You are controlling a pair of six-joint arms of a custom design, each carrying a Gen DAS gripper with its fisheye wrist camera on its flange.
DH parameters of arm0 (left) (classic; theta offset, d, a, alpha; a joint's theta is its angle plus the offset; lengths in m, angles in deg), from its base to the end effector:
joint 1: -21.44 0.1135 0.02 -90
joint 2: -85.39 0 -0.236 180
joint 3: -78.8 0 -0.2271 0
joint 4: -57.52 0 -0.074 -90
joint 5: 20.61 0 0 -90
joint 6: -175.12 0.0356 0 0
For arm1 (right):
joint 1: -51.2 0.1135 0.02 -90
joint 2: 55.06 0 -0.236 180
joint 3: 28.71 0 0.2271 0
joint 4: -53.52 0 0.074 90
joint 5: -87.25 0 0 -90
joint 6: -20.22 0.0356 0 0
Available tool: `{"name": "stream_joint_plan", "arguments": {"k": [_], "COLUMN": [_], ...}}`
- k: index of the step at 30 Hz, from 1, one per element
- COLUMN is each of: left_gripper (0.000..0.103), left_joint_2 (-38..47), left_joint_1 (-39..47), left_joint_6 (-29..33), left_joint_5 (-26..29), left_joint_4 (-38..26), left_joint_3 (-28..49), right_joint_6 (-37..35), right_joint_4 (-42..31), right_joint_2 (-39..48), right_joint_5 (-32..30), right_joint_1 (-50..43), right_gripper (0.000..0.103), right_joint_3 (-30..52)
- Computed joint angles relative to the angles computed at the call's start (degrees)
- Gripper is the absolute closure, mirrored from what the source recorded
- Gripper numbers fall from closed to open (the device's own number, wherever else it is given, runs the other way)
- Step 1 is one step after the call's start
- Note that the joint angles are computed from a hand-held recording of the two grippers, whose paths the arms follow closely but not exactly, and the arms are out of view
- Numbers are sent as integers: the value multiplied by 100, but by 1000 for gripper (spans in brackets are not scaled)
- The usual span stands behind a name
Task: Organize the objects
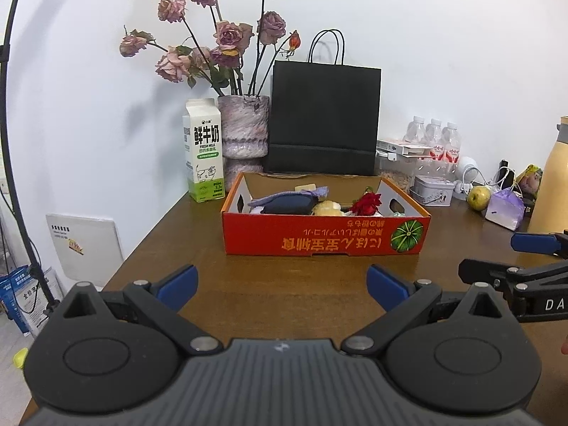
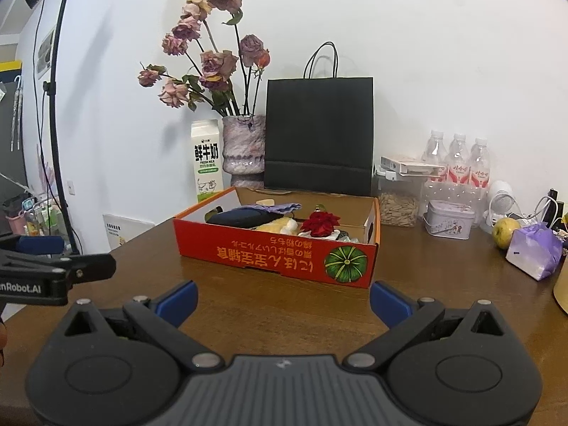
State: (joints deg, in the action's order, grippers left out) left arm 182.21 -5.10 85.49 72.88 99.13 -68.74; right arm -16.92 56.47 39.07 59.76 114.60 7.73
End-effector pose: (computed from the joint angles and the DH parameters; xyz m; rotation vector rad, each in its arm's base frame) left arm 0.2203 -0.1124 0.1007 0.5007 1.9202 -0.3576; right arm 0.1225 0.1742 0.0831 0.1927 1.9490 -0.0973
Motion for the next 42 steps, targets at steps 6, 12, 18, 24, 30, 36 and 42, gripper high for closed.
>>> {"name": "stream_joint_plan", "arguments": {"k": [6,12,18,24,30,36,42], "left_gripper": [0,0,0,0,0,0,0], "left_joint_2": [-287,-441,-481,-512,-498,-453,-409], "left_joint_1": [-34,-56,-52,-63,-66,-49,-37], "left_joint_6": [-18,-54,-63,-73,-84,-78,-73], "left_joint_5": [0,2,20,10,29,54,95], "left_joint_4": [9,-22,-17,-33,-36,-26,-139], "left_joint_3": [-303,-459,-527,-553,-557,-537,-472], "right_joint_6": [660,1088,1367,1466,1559,1546,1643], "right_joint_4": [-855,-1374,-1700,-1821,-1927,-1912,-1992], "right_joint_2": [-77,-60,-24,-17,13,15,47], "right_joint_5": [241,340,396,401,411,405,403], "right_joint_1": [348,542,660,705,740,733,769], "right_gripper": [0,0,0,0,0,0,0], "right_joint_3": [204,347,447,476,523,520,538]}}
